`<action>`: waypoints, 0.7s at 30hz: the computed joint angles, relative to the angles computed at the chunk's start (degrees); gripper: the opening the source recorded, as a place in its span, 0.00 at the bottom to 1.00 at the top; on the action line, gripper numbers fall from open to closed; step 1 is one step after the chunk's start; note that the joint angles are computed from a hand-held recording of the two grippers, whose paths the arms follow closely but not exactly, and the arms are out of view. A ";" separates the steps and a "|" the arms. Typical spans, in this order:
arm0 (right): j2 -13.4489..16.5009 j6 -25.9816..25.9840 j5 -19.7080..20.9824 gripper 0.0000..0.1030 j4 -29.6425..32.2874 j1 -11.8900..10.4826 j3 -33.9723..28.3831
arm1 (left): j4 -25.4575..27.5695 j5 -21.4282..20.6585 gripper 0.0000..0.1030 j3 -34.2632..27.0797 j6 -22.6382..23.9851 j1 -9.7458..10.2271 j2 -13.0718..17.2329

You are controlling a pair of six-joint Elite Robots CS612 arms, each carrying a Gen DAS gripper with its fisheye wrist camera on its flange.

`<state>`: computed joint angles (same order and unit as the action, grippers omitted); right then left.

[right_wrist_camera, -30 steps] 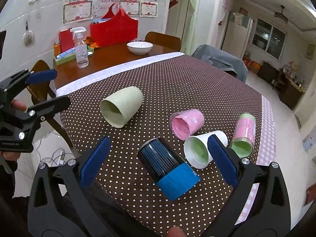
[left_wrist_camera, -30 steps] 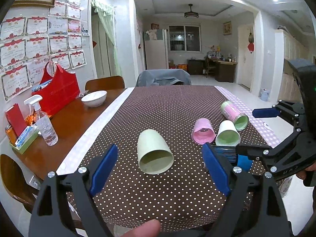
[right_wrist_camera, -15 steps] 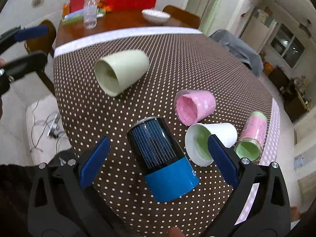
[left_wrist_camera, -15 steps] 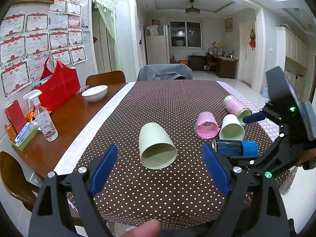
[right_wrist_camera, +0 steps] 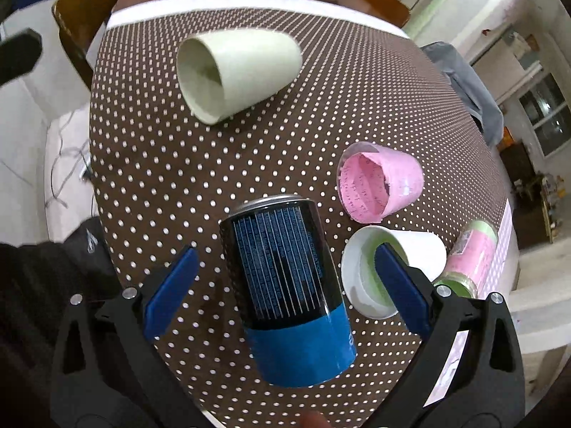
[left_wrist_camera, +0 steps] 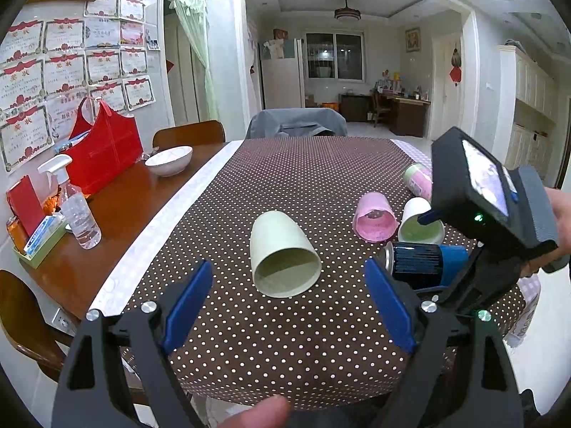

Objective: Flip cup upside down
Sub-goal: 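Close the right gripper around the can body, then lift the can with the right gripper and rotate it blue cap down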

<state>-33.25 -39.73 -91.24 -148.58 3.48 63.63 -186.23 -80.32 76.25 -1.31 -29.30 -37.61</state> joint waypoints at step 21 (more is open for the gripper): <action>2.45 0.70 -1.16 0.64 10.33 -0.58 -6.04 | 0.11 -0.40 0.83 -0.03 -0.76 0.12 0.06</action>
